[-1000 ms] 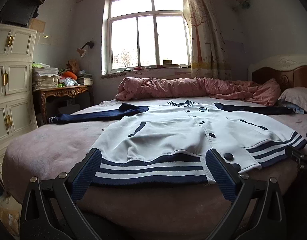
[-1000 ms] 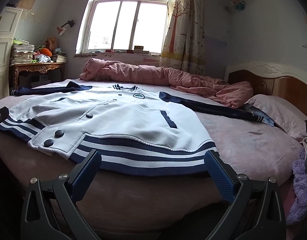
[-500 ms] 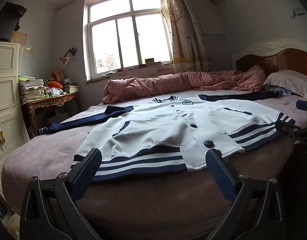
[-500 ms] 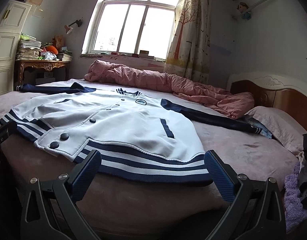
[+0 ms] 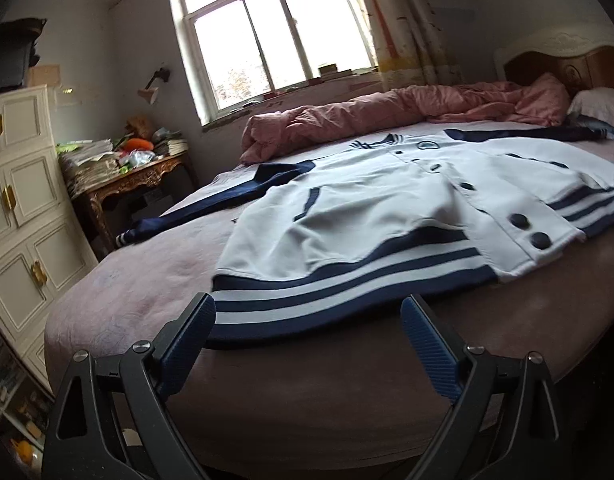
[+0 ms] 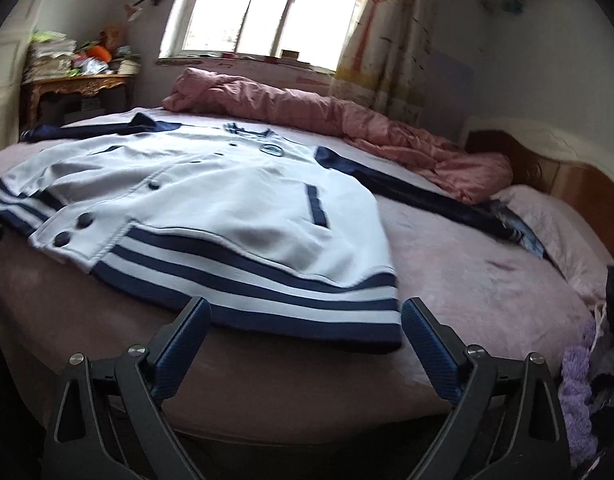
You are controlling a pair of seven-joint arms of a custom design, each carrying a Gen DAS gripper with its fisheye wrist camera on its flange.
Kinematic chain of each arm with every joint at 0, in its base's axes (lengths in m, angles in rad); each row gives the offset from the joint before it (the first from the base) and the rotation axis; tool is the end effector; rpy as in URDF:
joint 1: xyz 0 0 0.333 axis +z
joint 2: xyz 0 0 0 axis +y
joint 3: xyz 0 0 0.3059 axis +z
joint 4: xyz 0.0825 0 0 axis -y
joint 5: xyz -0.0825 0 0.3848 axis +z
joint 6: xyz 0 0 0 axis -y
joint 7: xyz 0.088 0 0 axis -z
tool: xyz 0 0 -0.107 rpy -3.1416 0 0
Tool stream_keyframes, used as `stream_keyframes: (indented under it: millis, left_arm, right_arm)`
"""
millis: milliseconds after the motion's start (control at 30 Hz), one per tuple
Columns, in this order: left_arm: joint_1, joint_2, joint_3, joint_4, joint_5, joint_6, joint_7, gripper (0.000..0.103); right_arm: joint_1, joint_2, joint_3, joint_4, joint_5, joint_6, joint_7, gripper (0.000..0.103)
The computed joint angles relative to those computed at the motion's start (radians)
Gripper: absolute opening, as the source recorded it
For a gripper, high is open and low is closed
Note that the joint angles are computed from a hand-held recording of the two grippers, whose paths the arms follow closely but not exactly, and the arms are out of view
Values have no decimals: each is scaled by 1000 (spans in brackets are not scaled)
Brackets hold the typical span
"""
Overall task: Fold large clothes
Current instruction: 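Lower both grippers and pinch the striped hem at two points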
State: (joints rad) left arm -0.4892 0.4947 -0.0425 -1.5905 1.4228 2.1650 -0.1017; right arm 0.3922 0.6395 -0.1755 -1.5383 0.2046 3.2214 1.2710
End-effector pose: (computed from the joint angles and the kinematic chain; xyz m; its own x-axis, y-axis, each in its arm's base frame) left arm 0.6305 -0.3205 0.3746 0.4263 -0.8734 -0.2355 -0.4624 0.0133 -0.8866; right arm 0.7266 0.1737 0.4052 0.2760 -0.9413 0.1942 -0.4357 -0.3026 -0.8477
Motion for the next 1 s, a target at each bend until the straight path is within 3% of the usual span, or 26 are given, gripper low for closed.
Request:
stream_keyframes:
  millis: [67, 167, 267, 333, 400, 500, 567, 633, 667, 733, 767, 800, 833, 900, 933, 1000]
  left_arm:
    - [30, -34, 4, -44, -18, 32, -37, 94]
    - [80, -87, 4, -115, -24, 103, -122, 94]
    - [100, -120, -3, -157, 18, 134, -173, 94]
    - [107, -127, -13, -160, 38, 135, -191, 94]
    - [139, -125, -19, -153, 19, 191, -204, 95]
    - [185, -96, -26, -124, -90, 256, -168, 93]
    - [223, -80, -22, -122, -154, 374, -153, 89]
    - [209, -72, -4, -111, -163, 381, -144, 88]
    - [206, -69, 1, -107, -161, 398, -135, 80]
    - [200, -61, 4, -97, -182, 409, -89, 66]
    - [194, -63, 8, -95, -185, 407, -77, 52]
    - [176, -68, 15, -94, -180, 372, -77, 27]
    - [163, -73, 18, -92, -175, 339, -66, 19]
    - [156, -98, 28, -108, -126, 348, -106, 7]
    - [161, -109, 30, -113, -103, 369, -136, 7]
    - [169, -127, 33, -106, -55, 384, -193, 7]
  right_arm:
    - [-41, 6, 22, 23, 9, -42, 4, 86]
    - [-196, -3, 197, 38, 33, -94, -53, 81]
    - [-266, -10, 277, 29, 63, -110, -104, 76]
    - [-351, -2, 394, 37, 96, -133, -191, 75]
    - [-398, 18, 469, 64, 141, -172, -254, 75]
    - [-361, 59, 436, 137, 184, -231, -232, 75]
    - [-343, 74, 423, 157, 216, -229, -231, 75]
    - [-329, 81, 417, 164, 240, -224, -239, 70]
    - [-296, 80, 378, 160, 240, -204, -218, 66]
    - [-269, 73, 346, 139, 203, -162, -171, 25]
    - [-293, 71, 382, 141, 241, -173, -208, 21]
    - [-322, 70, 421, 143, 261, -182, -224, 13]
    - [-325, 69, 427, 148, 273, -178, -225, 12]
    - [-344, 79, 462, 165, 306, -139, -239, 12]
    - [-339, 88, 458, 187, 311, -136, -230, 12]
    - [-284, 107, 389, 249, 284, -164, -181, 11]
